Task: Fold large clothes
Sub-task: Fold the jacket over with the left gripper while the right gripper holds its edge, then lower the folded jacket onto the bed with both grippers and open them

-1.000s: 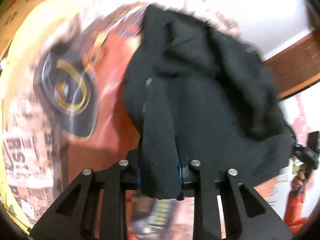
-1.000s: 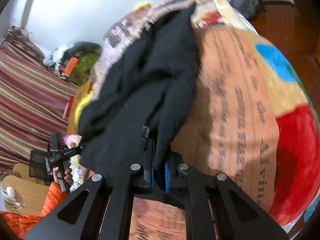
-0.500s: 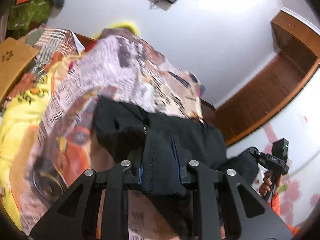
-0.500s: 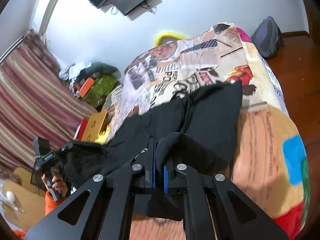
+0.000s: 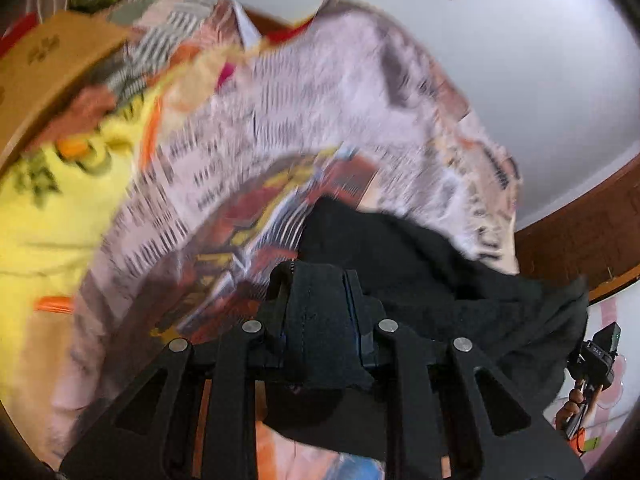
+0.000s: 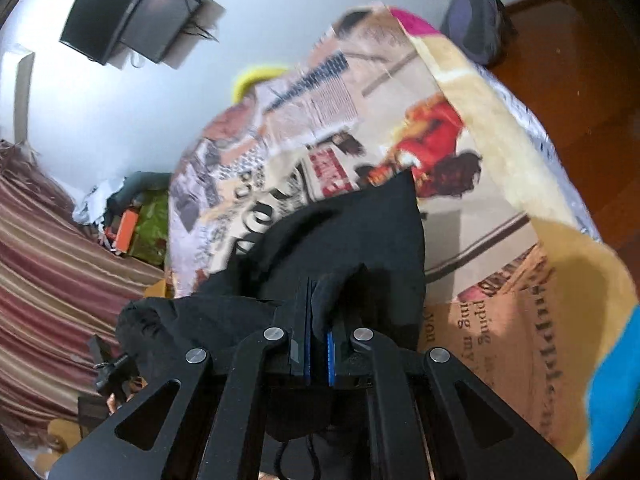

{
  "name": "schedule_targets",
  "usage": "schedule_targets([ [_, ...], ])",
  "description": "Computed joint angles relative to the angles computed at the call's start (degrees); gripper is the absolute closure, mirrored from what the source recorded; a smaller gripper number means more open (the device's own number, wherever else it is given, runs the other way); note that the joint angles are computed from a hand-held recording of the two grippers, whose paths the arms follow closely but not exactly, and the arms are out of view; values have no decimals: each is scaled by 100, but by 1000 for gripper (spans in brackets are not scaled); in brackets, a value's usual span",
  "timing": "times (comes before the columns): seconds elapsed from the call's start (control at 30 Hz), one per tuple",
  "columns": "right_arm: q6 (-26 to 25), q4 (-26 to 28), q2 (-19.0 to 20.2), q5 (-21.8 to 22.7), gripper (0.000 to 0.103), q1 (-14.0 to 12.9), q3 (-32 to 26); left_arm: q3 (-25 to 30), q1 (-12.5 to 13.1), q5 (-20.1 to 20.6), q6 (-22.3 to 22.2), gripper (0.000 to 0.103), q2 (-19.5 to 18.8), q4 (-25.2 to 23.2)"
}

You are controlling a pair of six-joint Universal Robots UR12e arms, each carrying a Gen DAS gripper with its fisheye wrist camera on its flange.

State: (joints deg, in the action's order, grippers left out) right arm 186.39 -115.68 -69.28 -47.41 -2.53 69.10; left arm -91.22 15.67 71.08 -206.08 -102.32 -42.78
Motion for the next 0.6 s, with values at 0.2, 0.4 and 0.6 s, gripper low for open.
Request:
schedule_targets([
  [0.2, -458, 121, 2, -366, 98, 94, -93, 34, -146, 374, 382, 81, -42, -103],
  [0.4, -872, 961, 17, -703, 92, 109, -440, 7, -116, 478, 789, 76, 197, -285],
  [0.6, -1063, 480, -346, -1556, 45, 200, -225, 66, -84, 503, 1124, 74, 430, -684],
])
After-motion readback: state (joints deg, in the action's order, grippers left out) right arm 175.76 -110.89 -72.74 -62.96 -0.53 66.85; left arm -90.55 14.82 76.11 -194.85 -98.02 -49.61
